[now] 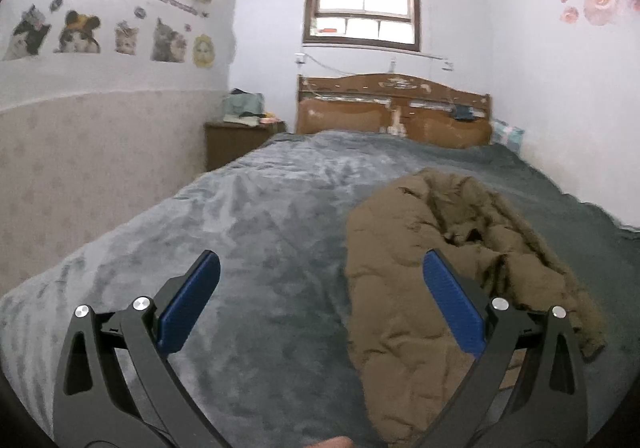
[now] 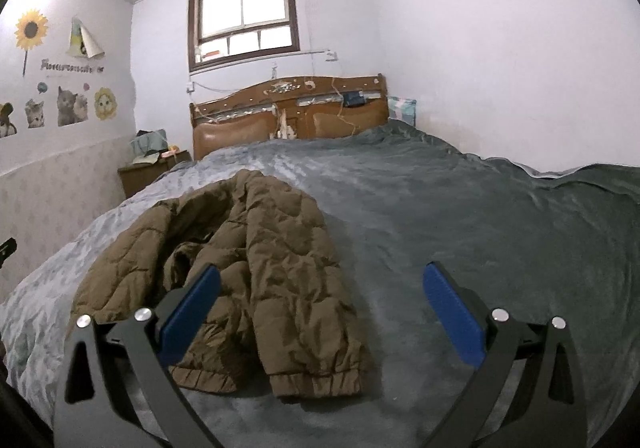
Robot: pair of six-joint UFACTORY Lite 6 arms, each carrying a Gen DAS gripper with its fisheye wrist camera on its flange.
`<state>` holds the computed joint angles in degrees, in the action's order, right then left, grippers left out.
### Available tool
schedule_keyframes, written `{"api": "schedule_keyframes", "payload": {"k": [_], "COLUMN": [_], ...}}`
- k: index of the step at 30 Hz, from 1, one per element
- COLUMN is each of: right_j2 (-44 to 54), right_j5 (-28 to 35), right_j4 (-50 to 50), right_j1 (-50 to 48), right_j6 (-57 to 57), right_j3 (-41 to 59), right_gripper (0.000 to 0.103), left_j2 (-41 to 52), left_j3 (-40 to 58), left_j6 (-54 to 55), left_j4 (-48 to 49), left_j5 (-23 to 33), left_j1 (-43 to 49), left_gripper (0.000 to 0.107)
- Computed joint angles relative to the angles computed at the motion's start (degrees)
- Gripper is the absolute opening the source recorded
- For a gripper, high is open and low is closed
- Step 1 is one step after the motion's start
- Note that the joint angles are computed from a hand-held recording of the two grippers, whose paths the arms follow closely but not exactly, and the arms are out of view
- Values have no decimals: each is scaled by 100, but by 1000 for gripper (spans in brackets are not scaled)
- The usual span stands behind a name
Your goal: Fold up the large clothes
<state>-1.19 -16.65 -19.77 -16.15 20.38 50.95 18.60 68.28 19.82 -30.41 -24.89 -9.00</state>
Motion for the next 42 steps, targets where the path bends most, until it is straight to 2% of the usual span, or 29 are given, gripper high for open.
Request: {"api": "schedule_keyframes", "payload": {"k": [4, 8, 12, 14, 16, 21, 30, 42], "right_j2": [-27, -15, 64, 102, 111, 166, 305, 525], "right_j5": [47, 106, 192, 256, 291, 324, 422, 489], "right_j4": [45, 413, 22, 339, 561, 931, 1120, 1898], "right_j1": [-26, 63, 76, 140, 181, 249, 275, 397], "right_j6": [0, -396, -57, -389, -620, -1005, -1186, -1956], "right_j3": [-8, 8, 87, 128, 145, 171, 275, 439], "right_gripper": [101, 101, 101, 101, 101, 101, 101, 101], "left_j2": [-62, -206, -86, -2, 141, 237, 346, 685], "left_j3": [-56, -242, -84, 42, 237, 321, 464, 857], "left_j6": [-100, 338, -3, -102, 275, 1135, 1498, 2395], "left_j4": [37, -582, -313, -173, -450, -1004, -1257, -1912], "left_j5": [31, -282, 57, 297, 440, 305, 401, 606], "left_j1": [55, 17, 186, 205, 147, -83, -122, -283], "left_gripper": [100, 100, 100, 100, 100, 100, 100, 100]}}
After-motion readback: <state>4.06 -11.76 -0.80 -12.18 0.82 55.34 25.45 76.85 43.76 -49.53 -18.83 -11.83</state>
